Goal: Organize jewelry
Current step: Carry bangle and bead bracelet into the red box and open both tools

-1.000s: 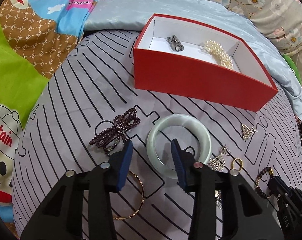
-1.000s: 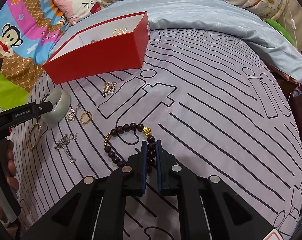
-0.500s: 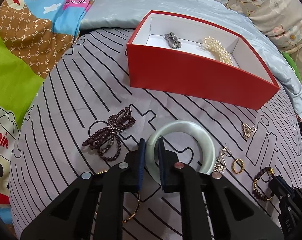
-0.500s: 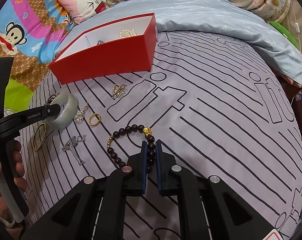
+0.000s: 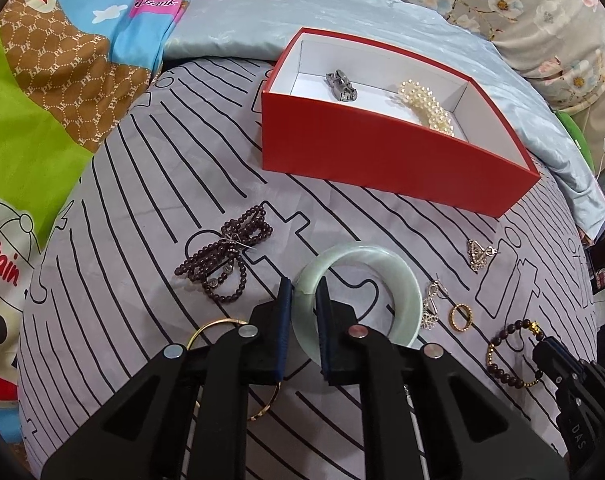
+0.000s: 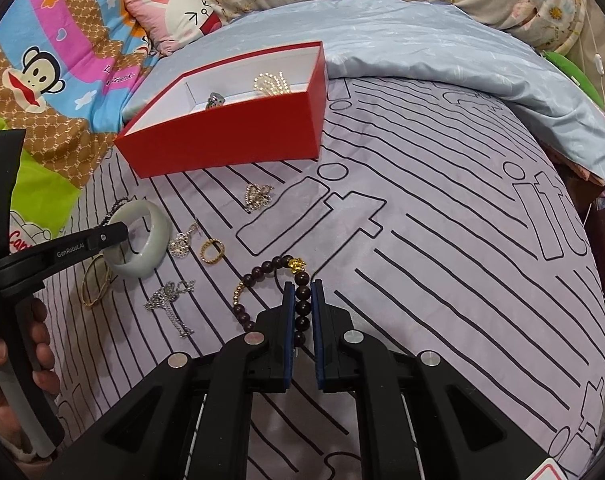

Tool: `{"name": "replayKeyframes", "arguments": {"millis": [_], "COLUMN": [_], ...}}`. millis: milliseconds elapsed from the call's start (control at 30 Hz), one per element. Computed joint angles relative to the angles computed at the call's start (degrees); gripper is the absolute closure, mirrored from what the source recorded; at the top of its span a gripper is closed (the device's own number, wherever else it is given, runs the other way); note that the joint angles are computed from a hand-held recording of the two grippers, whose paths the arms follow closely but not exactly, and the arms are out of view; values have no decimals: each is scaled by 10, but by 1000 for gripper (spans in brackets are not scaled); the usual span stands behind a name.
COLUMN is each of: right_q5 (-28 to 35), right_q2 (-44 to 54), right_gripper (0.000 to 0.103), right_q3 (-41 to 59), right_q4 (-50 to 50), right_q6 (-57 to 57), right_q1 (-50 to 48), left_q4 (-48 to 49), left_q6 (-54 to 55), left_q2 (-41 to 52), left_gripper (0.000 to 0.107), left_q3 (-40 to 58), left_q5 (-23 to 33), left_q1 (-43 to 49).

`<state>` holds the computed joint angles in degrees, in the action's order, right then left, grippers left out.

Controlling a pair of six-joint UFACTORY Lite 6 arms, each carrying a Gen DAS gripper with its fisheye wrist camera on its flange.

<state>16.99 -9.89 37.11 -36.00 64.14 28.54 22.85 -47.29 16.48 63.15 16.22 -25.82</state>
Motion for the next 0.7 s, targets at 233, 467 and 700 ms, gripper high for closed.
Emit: {"name": "replayKeyframes", "arguments": {"millis": [233,467,700], "right_q5": [18,41,60], "right_q2": [-17,-42,-50], "right_gripper": [96,96,96], "right_q3": [27,62,124], "right_q4": [15,41,94], "right_q6": [-22,-54,-134], "right_q1": [16,33,25], "left_q4": [-23,-40,-68], "left_q6": [30,53,96], "left_q2": [-43,-81,-108], "left_gripper": [96,96,95], "left_q3": [-21,-26,15], "left_q5": [3,17,55], "left_q1": [-9,-17,-20]}}
